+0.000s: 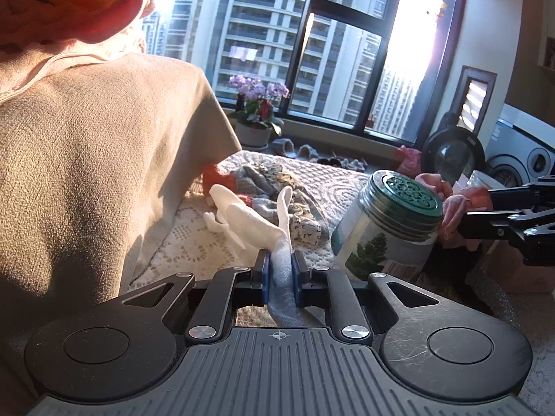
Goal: Organize soft objects
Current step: 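Grasp the pink scrunchie with the right tool while the left tool holds the glove, then carry the glove and scrunchie over the pink box and release both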
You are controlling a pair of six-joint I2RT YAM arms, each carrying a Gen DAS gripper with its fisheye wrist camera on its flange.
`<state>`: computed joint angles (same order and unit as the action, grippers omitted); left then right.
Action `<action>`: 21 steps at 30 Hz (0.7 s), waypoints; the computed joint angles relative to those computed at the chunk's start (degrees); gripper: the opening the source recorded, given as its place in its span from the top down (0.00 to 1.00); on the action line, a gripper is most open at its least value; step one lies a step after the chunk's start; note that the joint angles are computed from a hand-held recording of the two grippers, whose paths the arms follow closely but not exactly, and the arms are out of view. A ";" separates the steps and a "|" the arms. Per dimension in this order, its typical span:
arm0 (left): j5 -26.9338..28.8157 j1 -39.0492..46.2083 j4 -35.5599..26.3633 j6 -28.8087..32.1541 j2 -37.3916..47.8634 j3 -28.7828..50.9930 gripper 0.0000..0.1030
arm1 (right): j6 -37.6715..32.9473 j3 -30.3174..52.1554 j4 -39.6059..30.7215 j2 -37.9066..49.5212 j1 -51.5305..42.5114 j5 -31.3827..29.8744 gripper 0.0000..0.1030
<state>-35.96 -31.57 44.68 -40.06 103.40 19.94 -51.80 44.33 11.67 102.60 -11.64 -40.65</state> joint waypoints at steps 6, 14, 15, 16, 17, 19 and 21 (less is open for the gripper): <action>-0.59 0.86 -7.76 4.19 -9.77 1.40 0.85 | 3.17 8.43 -9.71 1.13 2.65 2.09 0.91; -4.67 -1.73 -18.40 13.01 -17.32 11.39 0.85 | 10.38 16.76 -18.08 -5.14 -4.99 -11.84 0.91; -4.93 -2.36 -19.31 14.23 -16.79 13.46 0.85 | 11.06 17.38 -17.69 -5.50 -6.13 -13.12 0.91; -5.17 -2.95 -20.03 15.39 -16.01 15.50 0.85 | 11.63 17.90 -17.19 -5.83 -7.52 -14.55 0.91; -5.32 -3.77 -20.63 17.01 -14.42 18.39 0.85 | 12.23 18.42 -16.68 -5.95 -8.83 -15.76 0.91; -5.16 -5.09 -21.83 19.63 -11.14 23.95 0.85 | 13.32 19.61 -15.55 -5.50 -11.60 -18.04 0.91; -4.28 -6.48 -23.10 21.65 -7.24 29.93 0.85 | 14.59 21.46 -14.53 -3.94 -14.07 -19.51 0.91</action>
<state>-40.24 -38.05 21.58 -18.41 96.16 49.87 -37.21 65.79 -2.86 98.66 -25.71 -60.16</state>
